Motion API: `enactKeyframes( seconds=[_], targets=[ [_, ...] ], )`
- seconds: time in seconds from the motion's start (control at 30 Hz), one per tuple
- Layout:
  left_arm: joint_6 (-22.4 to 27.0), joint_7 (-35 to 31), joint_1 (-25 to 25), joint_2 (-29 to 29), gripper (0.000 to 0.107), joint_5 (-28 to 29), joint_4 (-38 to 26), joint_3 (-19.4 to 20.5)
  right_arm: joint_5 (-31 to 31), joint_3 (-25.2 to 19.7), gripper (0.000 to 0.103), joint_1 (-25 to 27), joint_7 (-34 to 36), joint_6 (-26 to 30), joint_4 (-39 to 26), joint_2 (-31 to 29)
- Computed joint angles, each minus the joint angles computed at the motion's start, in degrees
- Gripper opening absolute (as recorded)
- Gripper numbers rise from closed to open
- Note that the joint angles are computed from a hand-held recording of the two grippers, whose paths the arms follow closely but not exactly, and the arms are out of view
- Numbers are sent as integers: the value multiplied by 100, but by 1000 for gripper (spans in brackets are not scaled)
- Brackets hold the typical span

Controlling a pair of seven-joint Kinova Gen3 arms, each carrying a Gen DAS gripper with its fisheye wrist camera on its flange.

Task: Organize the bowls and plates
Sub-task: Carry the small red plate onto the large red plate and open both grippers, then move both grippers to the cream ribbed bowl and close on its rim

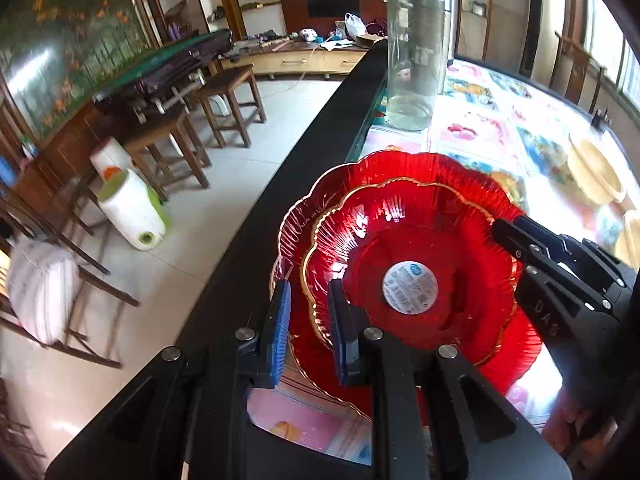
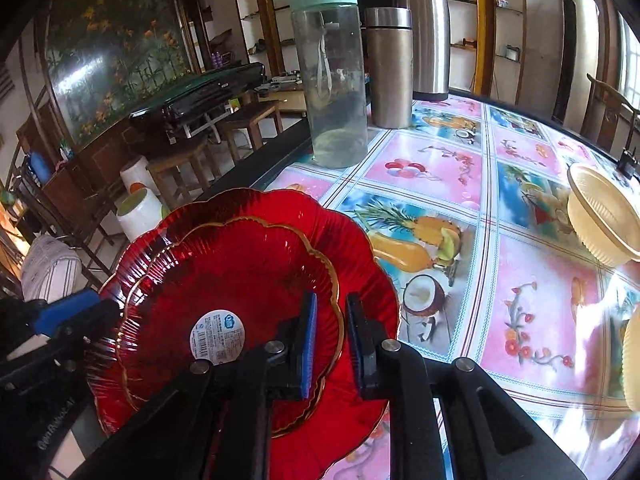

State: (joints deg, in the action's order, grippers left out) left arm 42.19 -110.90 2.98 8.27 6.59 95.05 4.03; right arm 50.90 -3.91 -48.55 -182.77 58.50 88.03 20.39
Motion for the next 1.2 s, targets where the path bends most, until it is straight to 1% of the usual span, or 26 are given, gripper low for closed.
enactKeyframes(
  seconds=[0.03,0.07,0.1,0.13,0.17,0.2,0.23,0.27,0.3,0.33,0.4,0.43,0.5,0.57,0.63,0.7,0.77,0.8,0.83,0.87,0.93,0.97,1.0,1.1,1.13,1.2],
  targets=[
    [177,-113,-220,24,17,233,-82,123,115,-97,19,58,-66,33,20,11],
    [266,-273,-485,19,17,466,-91,306,290,-300,20,169,-226,86,79,-13],
    [378,-408,-751,7,17,699,-118,480,500,-536,22,307,-459,95,193,-80],
    [415,-572,-966,-26,18,932,-93,606,689,-666,25,377,-692,71,324,-167],
    [412,-736,-1075,-83,27,1165,-38,635,873,-690,28,383,-925,8,464,-245],
    [414,-900,-1077,-148,35,1398,14,565,1047,-608,31,286,-1158,-39,626,-365],
    [407,-1077,-1179,-246,53,1631,100,600,1198,-421,38,115,-1391,-105,768,-454],
    [387,-1262,-1276,-361,68,1864,194,655,1347,-333,44,12,-1624,-131,914,-563],
    [357,-1494,-1267,-466,71,2097,296,604,1492,-351,47,-11,-1857,-117,1052,-671],
    [342,-1727,-1152,-572,73,2324,396,461,1644,-422,50,20,-2090,-111,1174,-753],
    [424,-2116,-666,-738,73,2644,502,22,1972,-554,51,95,-2555,-120,1424,-898],
    [468,-2255,-507,-789,73,2751,541,-89,2063,-641,53,147,-2694,-76,1514,-963],
    [611,-2587,-331,-883,74,2914,617,-68,2177,-769,57,194,-2938,7,1764,-1158],
    [667,-2682,-123,-930,74,2890,654,-9,2267,-981,58,304,-3179,141,2020,-1364],
    [813,-2719,97,-933,74,2859,649,73,2346,-1140,59,286,-3508,408,2369,-1621],
    [1058,-2630,279,-854,74,2813,539,150,2336,-1436,62,314,-3845,801,2763,-1932],
    [1313,-2495,443,-731,74,2764,377,242,2261,-1917,67,488,-4173,1203,3110,-2200],
    [1495,-2353,535,-598,74,2729,205,310,2162,-2182,67,631,-4264,1347,3298,-2398],
    [1611,-2238,608,-507,74,2703,91,363,2000,-2361,67,742,-4262,1398,3478,-2654],
    [1721,-2052,652,-410,74,2622,-52,465,1818,-2432,67,776,-4167,1355,3613,-2919],
    [1969,-1586,896,-134,74,2464,-404,548,1440,-2263,68,551,-3893,1331,3855,-3450],
    [2061,-1353,918,-9,74,2366,-571,673,1269,-2091,68,285,-3838,1398,3981,-3715],
    [2214,-1120,1046,176,74,2297,-808,703,1122,-1905,68,20,-3812,1455,4093,-3981],
    [2539,-421,1674,607,73,2074,-1386,419,685,-1261,69,-775,-3684,1592,4303,-4777],
    [2641,-202,1743,743,73,2020,-1549,475,601,-1134,69,-1041,-3726,1702,4378,-5043],
    [2675,243,1801,963,73,1753,-1842,717,348,-750,69,-1571,-3717,1990,4422,-5574]
  ],
)
